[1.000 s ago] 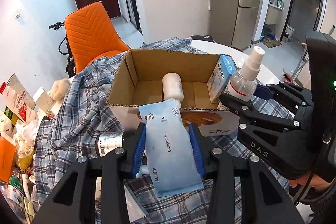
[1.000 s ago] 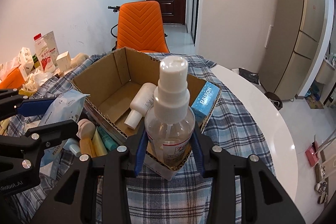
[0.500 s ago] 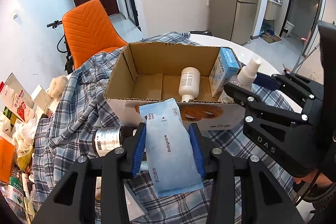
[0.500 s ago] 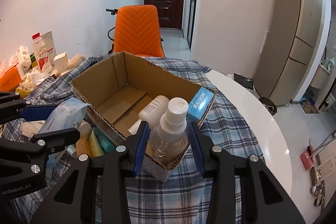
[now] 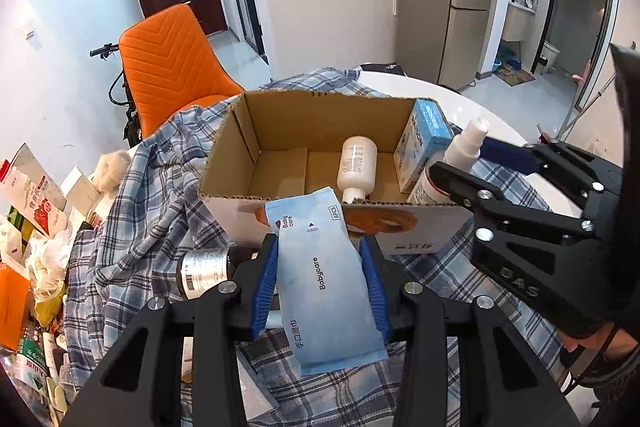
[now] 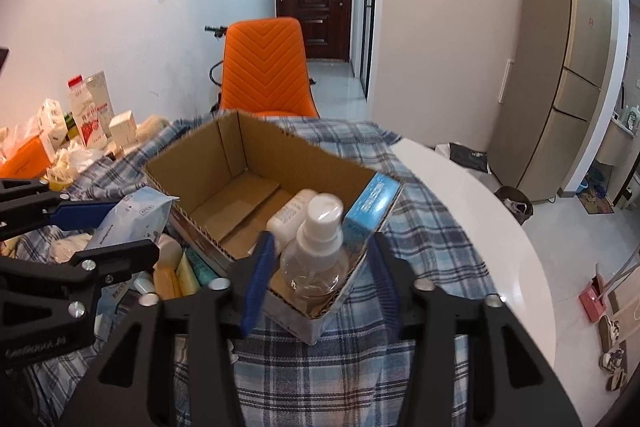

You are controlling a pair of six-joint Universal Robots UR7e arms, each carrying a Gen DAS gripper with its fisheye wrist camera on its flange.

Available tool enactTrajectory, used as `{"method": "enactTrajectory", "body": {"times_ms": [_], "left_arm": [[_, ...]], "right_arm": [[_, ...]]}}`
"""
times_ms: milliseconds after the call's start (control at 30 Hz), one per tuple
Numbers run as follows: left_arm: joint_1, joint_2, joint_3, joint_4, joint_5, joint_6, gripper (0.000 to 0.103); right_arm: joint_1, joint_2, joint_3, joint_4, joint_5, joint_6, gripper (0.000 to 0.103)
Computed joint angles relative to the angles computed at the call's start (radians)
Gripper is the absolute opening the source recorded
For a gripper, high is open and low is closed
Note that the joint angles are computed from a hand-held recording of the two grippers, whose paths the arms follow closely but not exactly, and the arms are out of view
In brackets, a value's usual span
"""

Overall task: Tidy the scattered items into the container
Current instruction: 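Lower the spray bottle into the cardboard box and open the right gripper, then lower the blue wipes packet into the cardboard box and open the left gripper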

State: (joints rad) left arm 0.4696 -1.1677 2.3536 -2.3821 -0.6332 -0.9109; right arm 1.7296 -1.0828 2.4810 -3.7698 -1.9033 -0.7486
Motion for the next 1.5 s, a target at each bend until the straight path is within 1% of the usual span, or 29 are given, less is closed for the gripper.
{"method": "enactTrajectory", "body": {"times_ms": [67,167,233,300,333,433,500,633,733,800,867,967,1100,1233,1333,1433,1500], "left_arm": [[-0.001,-0.003,-0.004,0.006,0.005,0.000,0.043],[0.011,-0.011,-0.015,0.001,0.001,0.012,0.043],[0.021,-0.011,-0.034,0.023,0.014,0.017,0.043],[0.032,-0.008,-0.056,0.052,0.028,0.022,0.043],[0.040,-0.006,-0.066,0.055,0.031,0.034,0.043],[0.081,0.007,-0.110,0.030,0.026,0.116,0.043],[0.107,0.026,-0.146,0.040,0.035,0.144,0.043],[0.158,0.082,-0.212,0.023,0.049,0.219,0.043],[0.201,0.134,-0.257,-0.033,0.012,0.311,0.043],[0.221,0.166,-0.283,-0.038,0.002,0.336,0.043],[0.240,0.197,-0.311,-0.025,-0.002,0.353,0.043],[0.262,0.226,-0.340,-0.023,-0.012,0.384,0.043],[0.285,0.253,-0.374,-0.007,-0.028,0.405,0.043],[0.298,0.274,-0.394,0.020,-0.045,0.412,0.043],[0.300,0.275,-0.387,0.007,-0.042,0.407,0.043],[0.307,0.265,-0.374,-0.016,-0.051,0.400,0.043],[0.313,0.260,-0.369,-0.018,-0.056,0.392,0.043]], "right_arm": [[0.003,-0.020,0.004,-0.005,0.012,-0.006,0.060],[0.020,-0.051,0.007,0.022,0.018,-0.025,0.061],[0.029,-0.058,0.016,0.023,0.025,-0.039,0.061],[0.036,-0.060,0.028,0.026,0.031,-0.048,0.064],[0.036,-0.061,0.036,0.023,0.041,-0.055,0.065],[0.033,-0.053,0.052,-0.013,0.057,-0.071,0.065],[0.027,-0.054,0.047,-0.012,0.064,-0.073,0.065],[0.006,-0.077,0.009,0.085,0.071,-0.055,0.065],[-0.016,-0.103,-0.019,0.186,0.095,-0.057,0.065],[-0.021,-0.118,-0.034,0.254,0.095,-0.079,0.065],[-0.022,-0.122,-0.046,0.284,0.083,-0.113,0.065],[-0.026,-0.110,-0.056,0.272,0.068,-0.146,0.065],[-0.034,-0.103,-0.073,0.298,0.065,-0.138,0.065],[-0.024,-0.091,-0.095,0.313,0.049,-0.126,0.065],[-0.004,-0.067,-0.137,0.349,-0.008,-0.073,0.065],[-0.001,-0.062,-0.175,0.415,-0.012,0.002,0.065],[0.014,-0.043,-0.197,0.420,-0.048,0.032,0.065]]}}
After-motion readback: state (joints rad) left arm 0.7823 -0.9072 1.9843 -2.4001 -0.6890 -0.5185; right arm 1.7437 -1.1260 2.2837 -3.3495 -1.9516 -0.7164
